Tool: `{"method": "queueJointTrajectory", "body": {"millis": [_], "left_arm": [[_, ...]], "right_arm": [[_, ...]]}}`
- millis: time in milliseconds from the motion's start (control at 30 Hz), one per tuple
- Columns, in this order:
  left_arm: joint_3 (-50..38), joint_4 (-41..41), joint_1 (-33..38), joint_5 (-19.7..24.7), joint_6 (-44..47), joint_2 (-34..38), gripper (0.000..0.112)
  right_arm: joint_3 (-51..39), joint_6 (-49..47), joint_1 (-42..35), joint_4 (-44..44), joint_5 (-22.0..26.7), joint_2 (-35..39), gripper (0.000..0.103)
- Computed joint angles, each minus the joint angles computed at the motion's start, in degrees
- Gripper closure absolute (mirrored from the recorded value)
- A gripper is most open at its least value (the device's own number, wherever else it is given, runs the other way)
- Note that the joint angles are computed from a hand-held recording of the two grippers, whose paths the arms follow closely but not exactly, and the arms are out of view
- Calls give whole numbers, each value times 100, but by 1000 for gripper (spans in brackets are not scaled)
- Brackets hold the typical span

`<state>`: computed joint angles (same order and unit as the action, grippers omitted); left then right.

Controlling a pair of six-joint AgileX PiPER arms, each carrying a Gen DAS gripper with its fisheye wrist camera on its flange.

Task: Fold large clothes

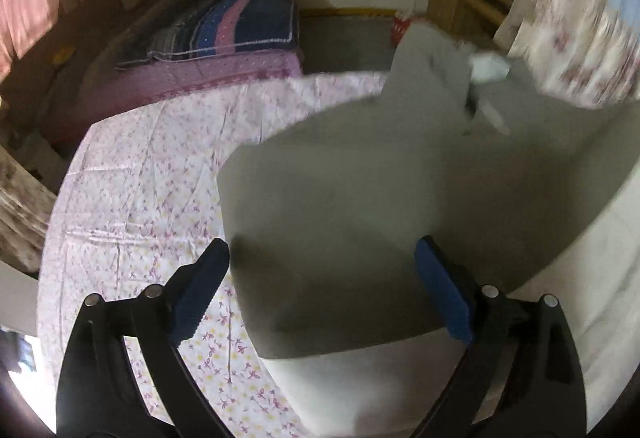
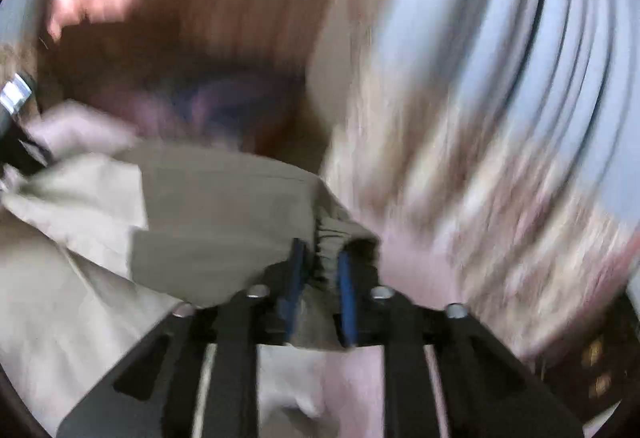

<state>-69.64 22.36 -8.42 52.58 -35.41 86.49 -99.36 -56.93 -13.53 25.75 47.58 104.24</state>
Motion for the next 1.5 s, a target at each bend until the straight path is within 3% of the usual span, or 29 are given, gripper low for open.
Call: {"method": "queueJointTrajectory", "body": {"millis": [100, 133, 200, 300, 367, 467, 500, 567, 600, 667, 800, 867, 900, 933, 967, 1000, 1167, 1333, 1400, 1433, 1500], "left_arm": [[113, 485, -190, 183, -260, -41, 18], [135, 630, -252, 284, -349, -149, 19], [90, 795, -396, 436, -469, -426, 19], [-322, 320, -618, 348, -409, -603, 19], [-633, 83, -953, 271, -370, -428, 19], [-956, 478, -1390, 427, -789, 140, 20], [-1075, 335, -1337, 486, -696, 441, 22], [-1198, 65, -1112, 694, -512, 929, 37], [-1067, -56, -939, 602, -465, 1018, 37], [-723, -87, -783, 265, -402, 896, 42], [-508, 244, -822, 220, -469, 794, 43], [-405, 249, -719, 162, -477, 721, 42], [-327, 180, -620, 99, -435, 656, 42], [-256, 112, -544, 31, -383, 602, 42], [-176, 10, -438, -47, -278, 529, 42], [-152, -51, -372, -87, -179, 501, 42], [306, -200, -233, -433, 96, 178, 42], [773, -332, -23, -760, 389, -198, 42], [643, -319, -18, -587, 374, -172, 39], [526, -56, -104, -302, 104, -186, 29], [627, 357, -273, -88, -513, -509, 18]], "right_arm": [[-195, 230, -619, 598, 367, 99, 62], [-148, 150, -792, 938, 421, -20, 54], [310, -389, -867, 1862, 357, -528, 51], [849, -967, -13, 2298, 445, -1109, 49], [981, -871, 750, 2095, 424, -1137, 49], [896, 41, 2101, 904, 38, -706, 50], [830, 376, 2343, 462, 6, -528, 50], [633, 1143, 2705, -561, -114, -153, 55], [616, 1348, 2765, -971, -208, 49, 58], [636, 1359, 2618, -1103, -315, 207, 59], [367, 1361, 2113, -759, -163, 439, 51], [668, 1294, 1930, -1039, -597, 278, 59], [572, 1168, 1730, -836, -505, 351, 59], [287, 1047, 1505, -627, -278, 545, 68], [152, 1066, 1389, -625, -217, 630, 87], [47, 1067, 1258, -638, -161, 675, 92], [-588, 711, 708, -65, 382, 1187, 99], [-694, 1037, 662, 124, 679, 1243, 99], [-951, 1255, 684, 24, 1006, 1229, 97], [-834, 1173, 638, 163, 1016, 1077, 93], [-221, 555, 447, 799, 851, 528, 68]]}}
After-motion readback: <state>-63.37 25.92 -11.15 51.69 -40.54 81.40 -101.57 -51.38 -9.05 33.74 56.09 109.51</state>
